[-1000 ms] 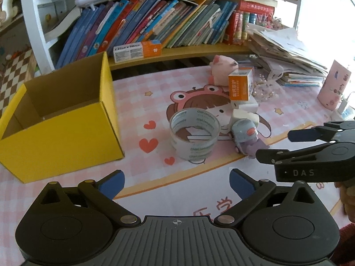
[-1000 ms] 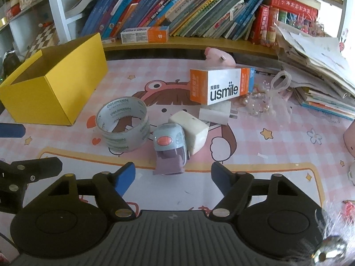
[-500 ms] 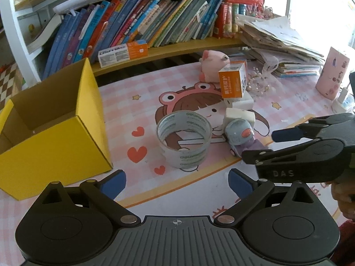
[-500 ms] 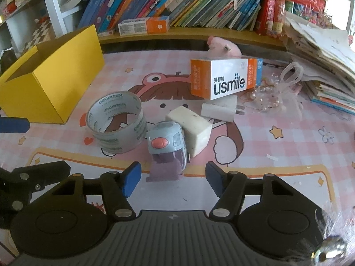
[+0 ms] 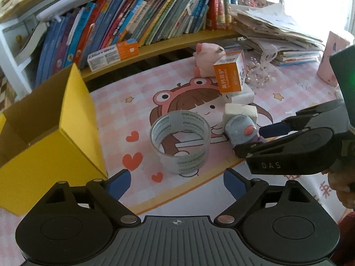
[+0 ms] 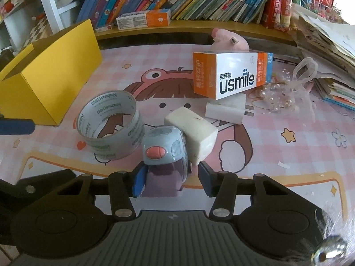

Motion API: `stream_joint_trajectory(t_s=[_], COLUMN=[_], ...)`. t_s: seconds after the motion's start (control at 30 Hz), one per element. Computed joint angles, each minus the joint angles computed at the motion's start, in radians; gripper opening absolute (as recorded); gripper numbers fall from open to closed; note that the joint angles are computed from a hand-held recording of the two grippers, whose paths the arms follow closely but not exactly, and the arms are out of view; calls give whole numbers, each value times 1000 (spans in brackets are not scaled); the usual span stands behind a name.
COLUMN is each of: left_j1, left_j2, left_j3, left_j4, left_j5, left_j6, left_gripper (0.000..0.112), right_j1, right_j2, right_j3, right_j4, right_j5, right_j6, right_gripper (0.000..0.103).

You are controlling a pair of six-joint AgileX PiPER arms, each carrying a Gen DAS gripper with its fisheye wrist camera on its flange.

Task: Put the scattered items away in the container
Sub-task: 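Grasp the grey gadget with the right tool while the left tool grasps the clear tape roll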

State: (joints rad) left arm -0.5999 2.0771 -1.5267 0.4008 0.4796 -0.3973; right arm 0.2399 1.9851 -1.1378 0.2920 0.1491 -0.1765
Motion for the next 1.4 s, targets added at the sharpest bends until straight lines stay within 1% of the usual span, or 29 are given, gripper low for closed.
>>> stream_joint_trajectory(t_s=[0.07,0.13,0.2,0.27,0.37,0.43,0.5,0.53,0.57,0.73,0.87,0.93,1.07,1.1,1.17,1.23,1.4], left_j1=[-4,-5,-6,-7,-9,-12,-11,-10,-9,-14,-14,-14,-18,-16,-9,-6,-4], left_j2=[15,31,48,64,87,102,116,122,129,152,166,173,186,192,204,214,232], left_j3=[-17,-34,-56,-77,-110,-131,-151,-161,-172,-203,-224,-235,-251,-260,-278,-291,-310], left_j4=[11,13,3,-12,-28,-34,-54,-68,-80,-61,-52,-50,-47,-61,-97,-109,-138], left_j5=[0,-1,5,13,29,40,49,53,60,68,67,67,62,67,79,86,90], left_j6=[11,29,59,93,126,142,167,184,201,200,204,212,235,249,271,281,327], left_gripper=[92,92,91,86,84,78,76,72,71,70,68,62,57,56,50,42,35], right_j1=[-3,-10,-16,-22,-36,-45,-54,-57,-61,-74,-74,-74,-77,-78,-77,-78,-77], right_j2=[7,13,8,2,-24,-41,-54,-56,-55,-39,-35,-31,-24,-23,-22,-20,-17], right_j3=[-7,-13,-10,-7,16,32,43,46,44,27,24,20,14,13,12,10,6], right_j4=[58,168,228,285,372,404,407,402,394,344,315,292,287,288,282,287,279], right_j5=[3,11,17,24,30,33,37,39,45,77,78,81,86,87,86,87,88], right_j6=[-63,-178,-246,-310,-405,-442,-445,-440,-431,-365,-333,-307,-298,-299,-294,-299,-288], right_gripper=[47,42,41,41,41,41,41,41,41,41,41,41,41,41,41,41,41])
